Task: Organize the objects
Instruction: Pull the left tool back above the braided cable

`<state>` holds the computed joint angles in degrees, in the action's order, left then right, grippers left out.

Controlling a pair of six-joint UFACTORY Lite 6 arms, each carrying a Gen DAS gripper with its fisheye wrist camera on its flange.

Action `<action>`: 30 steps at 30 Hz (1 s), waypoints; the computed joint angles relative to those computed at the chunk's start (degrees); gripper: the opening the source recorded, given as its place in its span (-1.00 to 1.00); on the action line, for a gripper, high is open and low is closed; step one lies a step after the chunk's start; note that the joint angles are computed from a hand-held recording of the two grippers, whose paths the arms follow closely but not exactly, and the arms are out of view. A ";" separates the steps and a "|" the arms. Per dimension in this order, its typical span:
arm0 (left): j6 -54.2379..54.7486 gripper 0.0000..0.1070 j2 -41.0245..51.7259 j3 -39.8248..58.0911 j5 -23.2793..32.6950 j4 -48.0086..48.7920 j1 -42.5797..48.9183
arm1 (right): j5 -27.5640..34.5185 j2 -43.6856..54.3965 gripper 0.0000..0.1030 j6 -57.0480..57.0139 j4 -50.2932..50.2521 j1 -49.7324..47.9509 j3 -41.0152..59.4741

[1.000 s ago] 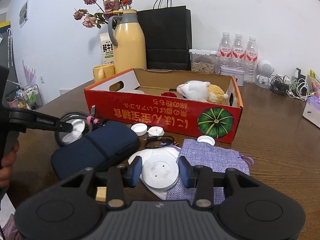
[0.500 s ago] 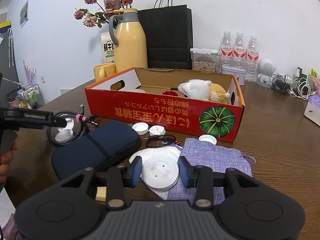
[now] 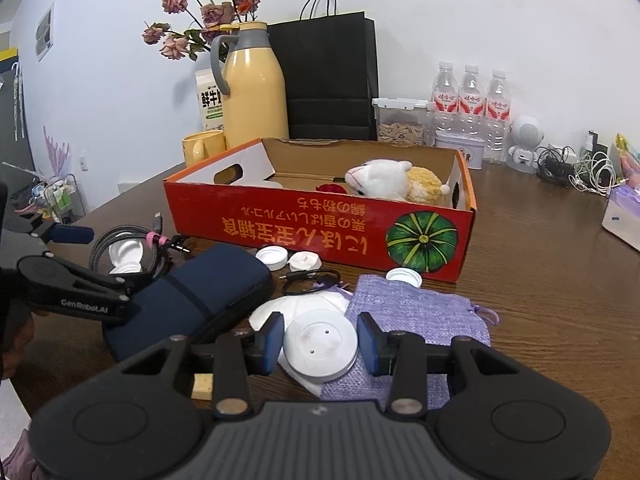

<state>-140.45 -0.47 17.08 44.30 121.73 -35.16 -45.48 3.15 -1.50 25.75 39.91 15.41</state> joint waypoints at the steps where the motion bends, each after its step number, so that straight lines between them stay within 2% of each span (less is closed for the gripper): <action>1: 0.18 0.93 0.18 0.18 -0.62 1.28 1.06 | -0.15 0.04 -0.25 0.22 -0.25 -0.08 -0.08; 11: 1.59 0.93 -7.61 -4.13 -7.65 12.58 8.29 | -0.70 -0.67 -0.25 0.84 -0.92 -0.82 -1.20; 16: -1.56 0.93 -6.47 -3.32 -9.98 19.30 11.91 | -0.85 -0.56 -0.25 0.90 -0.69 -0.49 -1.28; 23: -10.58 0.93 -2.76 -1.92 -9.75 33.12 16.54 | -0.46 -2.10 -0.25 -0.24 1.34 0.68 -2.12; 30: -7.07 0.93 -5.98 -4.30 -9.66 32.77 17.76 | -0.30 -2.16 -0.25 -0.08 1.33 0.37 -2.38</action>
